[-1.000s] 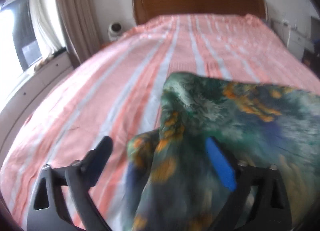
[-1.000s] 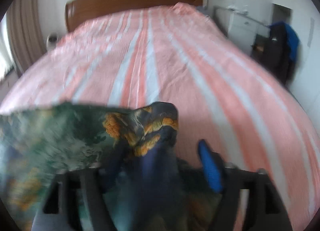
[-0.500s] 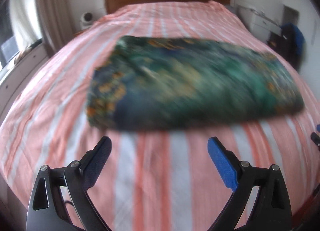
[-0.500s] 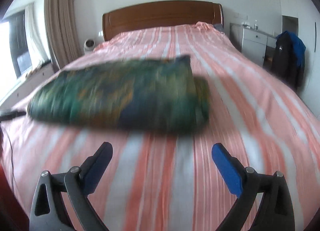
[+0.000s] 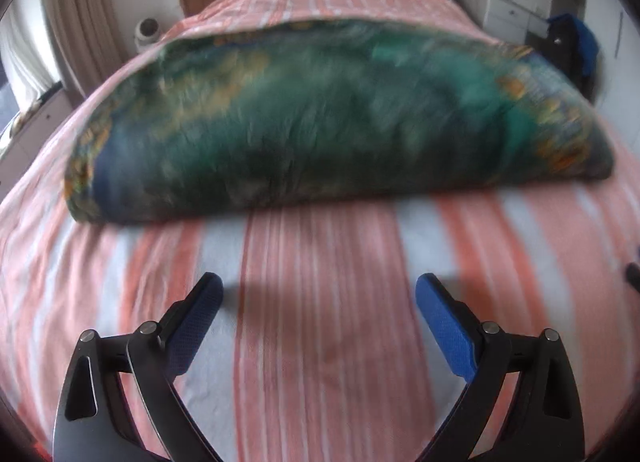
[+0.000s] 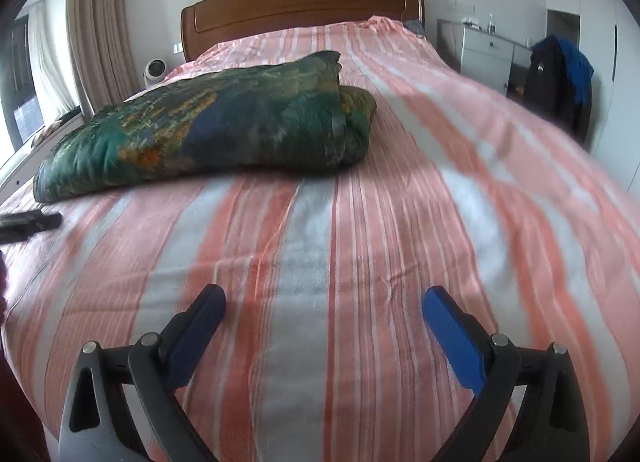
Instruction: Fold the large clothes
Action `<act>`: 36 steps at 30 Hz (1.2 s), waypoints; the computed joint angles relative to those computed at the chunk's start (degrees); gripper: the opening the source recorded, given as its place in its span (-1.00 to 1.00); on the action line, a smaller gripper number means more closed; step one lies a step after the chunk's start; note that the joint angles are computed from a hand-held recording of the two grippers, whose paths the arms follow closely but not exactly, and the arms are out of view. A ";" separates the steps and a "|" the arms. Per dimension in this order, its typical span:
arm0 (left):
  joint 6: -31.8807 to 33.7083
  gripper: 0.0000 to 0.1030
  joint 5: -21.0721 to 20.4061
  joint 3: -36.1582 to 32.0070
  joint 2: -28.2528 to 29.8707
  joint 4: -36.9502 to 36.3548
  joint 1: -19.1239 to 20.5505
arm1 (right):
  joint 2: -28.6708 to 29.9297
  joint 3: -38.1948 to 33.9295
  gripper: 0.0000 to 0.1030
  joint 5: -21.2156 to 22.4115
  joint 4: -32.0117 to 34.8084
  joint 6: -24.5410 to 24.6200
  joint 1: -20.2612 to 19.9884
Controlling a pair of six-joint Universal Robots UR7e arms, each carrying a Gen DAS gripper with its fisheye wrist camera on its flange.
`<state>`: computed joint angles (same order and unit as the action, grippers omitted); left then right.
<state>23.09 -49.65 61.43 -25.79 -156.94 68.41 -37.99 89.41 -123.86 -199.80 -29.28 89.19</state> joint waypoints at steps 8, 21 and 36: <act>1.38 0.99 -3.11 3.46 -0.79 -6.45 0.93 | 1.37 -1.79 1.00 -0.53 0.87 -0.70 -0.46; 2.44 0.99 -2.57 4.29 -0.86 -8.28 0.85 | 1.99 -2.54 1.00 -0.82 0.72 -1.09 -0.43; 2.39 0.99 -2.59 4.35 -0.86 -8.35 0.79 | 2.36 -2.64 1.00 -1.09 -0.13 -1.70 -0.40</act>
<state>25.47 -52.24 65.78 -26.65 -165.29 69.20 -35.64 86.77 -124.96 -199.93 -30.98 88.79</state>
